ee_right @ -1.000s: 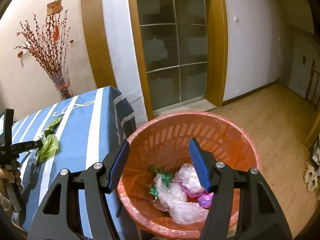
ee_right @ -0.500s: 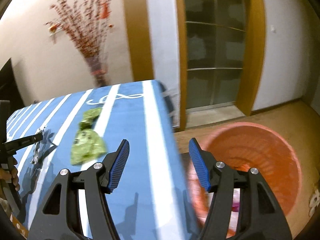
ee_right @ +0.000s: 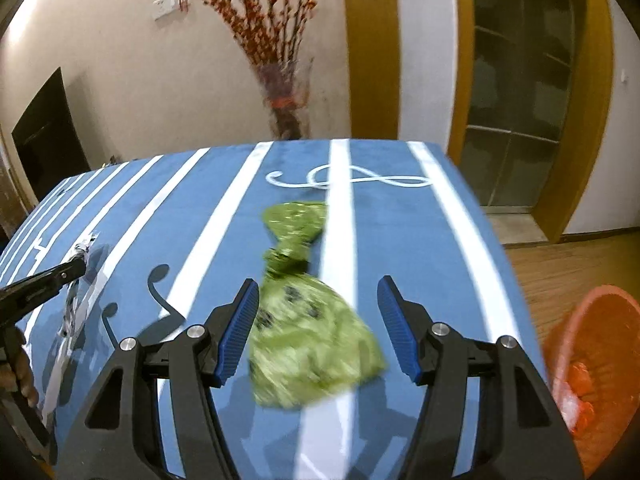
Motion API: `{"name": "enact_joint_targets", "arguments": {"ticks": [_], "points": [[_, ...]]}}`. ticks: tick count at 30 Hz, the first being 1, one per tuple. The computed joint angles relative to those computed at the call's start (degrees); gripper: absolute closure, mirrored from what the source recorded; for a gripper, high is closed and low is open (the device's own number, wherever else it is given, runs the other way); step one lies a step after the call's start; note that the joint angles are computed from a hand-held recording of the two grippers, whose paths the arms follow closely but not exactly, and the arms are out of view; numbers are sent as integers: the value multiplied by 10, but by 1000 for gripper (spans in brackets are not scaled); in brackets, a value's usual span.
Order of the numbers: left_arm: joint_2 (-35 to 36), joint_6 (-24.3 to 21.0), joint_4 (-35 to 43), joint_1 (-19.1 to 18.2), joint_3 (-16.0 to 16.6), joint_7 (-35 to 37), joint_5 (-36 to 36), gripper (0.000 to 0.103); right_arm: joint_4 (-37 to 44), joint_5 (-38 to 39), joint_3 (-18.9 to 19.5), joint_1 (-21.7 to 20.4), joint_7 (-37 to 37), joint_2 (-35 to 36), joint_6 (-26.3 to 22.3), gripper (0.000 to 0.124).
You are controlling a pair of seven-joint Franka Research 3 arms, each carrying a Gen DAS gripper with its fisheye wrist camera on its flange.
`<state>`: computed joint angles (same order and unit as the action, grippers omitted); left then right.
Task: Collect trash
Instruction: 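Grasp the white patterned bag with the left tool while the right tool grasps the light-green bag, then lift the light-green bag with the right tool and carry it over the orange basket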
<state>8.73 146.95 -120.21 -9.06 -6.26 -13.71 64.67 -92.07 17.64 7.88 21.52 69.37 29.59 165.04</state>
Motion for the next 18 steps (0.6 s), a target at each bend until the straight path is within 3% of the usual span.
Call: {"name": "enact_joint_targets", "arguments": {"ticks": [11,18], "points": [[4,22,1,8,4,-1,7,84,119,-56,-37,45,78,76,-108,71],[14,29,14,3,5,10,5,84,117,-83,-43,39,91,73,-128,99]]}}
